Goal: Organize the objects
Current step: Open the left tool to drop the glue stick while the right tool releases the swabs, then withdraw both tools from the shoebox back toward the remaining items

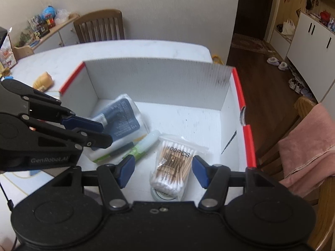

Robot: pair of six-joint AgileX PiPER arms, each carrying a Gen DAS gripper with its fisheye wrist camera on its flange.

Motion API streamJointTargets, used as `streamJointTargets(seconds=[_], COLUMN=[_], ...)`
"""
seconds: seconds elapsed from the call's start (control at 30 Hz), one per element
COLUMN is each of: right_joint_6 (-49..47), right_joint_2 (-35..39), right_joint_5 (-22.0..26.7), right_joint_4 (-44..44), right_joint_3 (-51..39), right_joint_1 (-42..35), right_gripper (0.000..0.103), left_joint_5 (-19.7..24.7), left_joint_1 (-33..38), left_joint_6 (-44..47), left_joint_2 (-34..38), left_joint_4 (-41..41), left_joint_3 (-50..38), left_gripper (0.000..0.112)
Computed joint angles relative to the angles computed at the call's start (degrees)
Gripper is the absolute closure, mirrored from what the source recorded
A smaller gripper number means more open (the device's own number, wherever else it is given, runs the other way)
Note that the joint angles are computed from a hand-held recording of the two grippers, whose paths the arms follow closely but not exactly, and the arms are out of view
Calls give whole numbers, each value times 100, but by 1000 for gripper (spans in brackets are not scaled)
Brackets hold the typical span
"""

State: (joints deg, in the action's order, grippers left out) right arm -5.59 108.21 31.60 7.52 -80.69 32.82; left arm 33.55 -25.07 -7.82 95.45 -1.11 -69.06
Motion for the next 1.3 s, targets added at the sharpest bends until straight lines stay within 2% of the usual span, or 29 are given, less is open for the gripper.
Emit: streamJointTargets(seconds=[0.27, 0.47, 0.67, 0.83, 0.9, 1.0, 1.03, 1.07, 1.13, 1.3], right_joint_6=[63, 536, 1318, 2455, 2762, 3254, 3469, 3656, 3932, 4609], right_joint_2=[-609, -1067, -1357, -1471, -1472, -1429, -1387, -1339, -1249, -910], right_joint_5=[-209, -433, -524, -510, -488, -415, -375, -340, -293, -100], right_joint_4=[-50, -217, -665, -1643, -1849, -2142, -2290, -2413, -2556, -2987], right_joint_3=[456, 826, 1084, 1134, 1110, 1028, 973, 912, 795, 398], right_joint_1=[143, 349, 706, 1201, 1368, 1638, 1746, 1846, 2031, 2511], right_gripper=[35, 26, 23, 16, 15, 13, 13, 13, 12, 11], left_joint_5=[-209, -279, -227, -167, -148, -112, -80, -67, 60, 841], left_joint_1=[-192, -497, -354, 38, 258, 692, 888, 1088, 1555, 3146], left_joint_6=[-214, -1046, -654, 107, 412, 1007, 1314, 1599, 2276, 4286], left_joint_2=[-763, -1537, -2313, -2859, -3101, -3507, -3655, -3795, -4043, -4435], left_joint_4=[112, 1087, 773, 106, -121, -590, -834, -1057, -1579, -3084], left_joint_3=[535, 1072, 1568, 1931, 2099, 2377, 2470, 2567, 2714, 2942], left_gripper=[96, 96, 96, 95, 90, 71, 56, 48, 48, 46])
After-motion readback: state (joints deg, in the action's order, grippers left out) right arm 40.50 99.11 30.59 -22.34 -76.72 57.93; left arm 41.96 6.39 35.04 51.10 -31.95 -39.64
